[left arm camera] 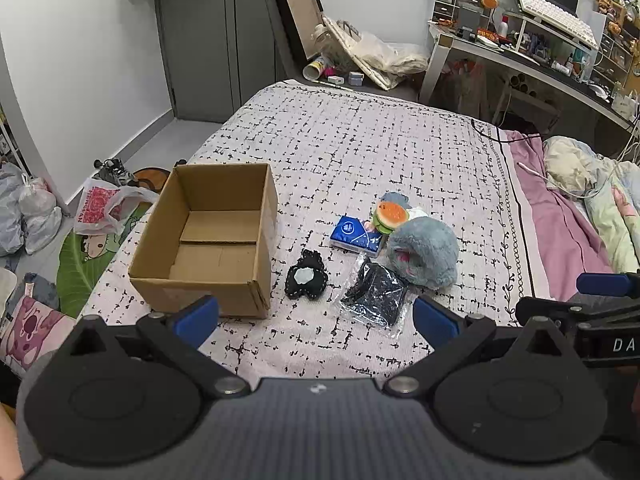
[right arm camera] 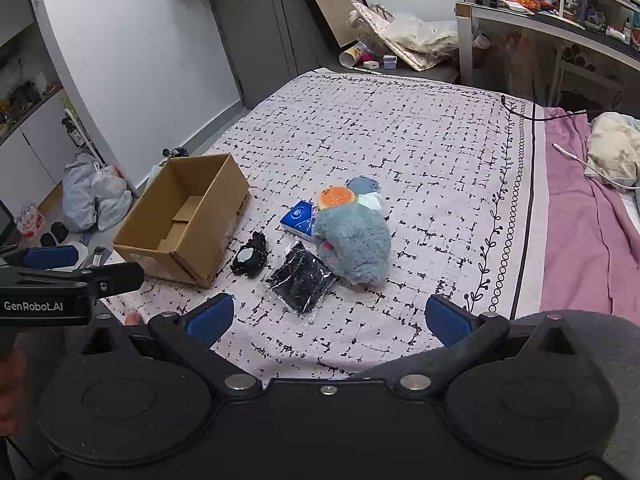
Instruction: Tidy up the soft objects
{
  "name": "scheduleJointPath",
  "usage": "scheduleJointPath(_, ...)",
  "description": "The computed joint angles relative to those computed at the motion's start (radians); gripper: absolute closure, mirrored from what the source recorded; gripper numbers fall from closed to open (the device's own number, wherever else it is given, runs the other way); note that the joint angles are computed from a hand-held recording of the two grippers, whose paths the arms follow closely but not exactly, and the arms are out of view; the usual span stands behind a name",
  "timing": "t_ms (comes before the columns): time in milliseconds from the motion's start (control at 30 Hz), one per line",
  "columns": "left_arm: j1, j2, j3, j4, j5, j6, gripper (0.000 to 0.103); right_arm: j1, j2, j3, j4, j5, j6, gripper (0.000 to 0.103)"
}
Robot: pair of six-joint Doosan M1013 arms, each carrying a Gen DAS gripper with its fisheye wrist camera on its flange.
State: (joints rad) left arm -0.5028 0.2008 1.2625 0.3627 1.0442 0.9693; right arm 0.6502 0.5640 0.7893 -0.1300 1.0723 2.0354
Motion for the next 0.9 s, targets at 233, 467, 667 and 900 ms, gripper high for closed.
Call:
scheduleJointPath(233,0.007,0.011,-0.007,-0.026,0.001,0.008,0.001,-0.014,0.003,0.001,0.035,0.01,0.02,0.0)
scheduleJointPath(467,0.013,0.032,-0.021,-0.052,-0.005,0.018,0.001,-0.027,0.004,0.011,0.053,-0.006,0.011,0.0)
scheduleJointPath(667,0.022,0.047,-0.024,-0.105,-0.043,0.034,0.001,-0.047,0.023,-0.009,0.09,-0.026,0.035,0.0)
scheduleJointPath(900,0.033,0.072,-0.035,-0.137,-0.062,0.028,0.003,-0.065,0.048,-0.035,0.115,-0.037,0.049,0.0)
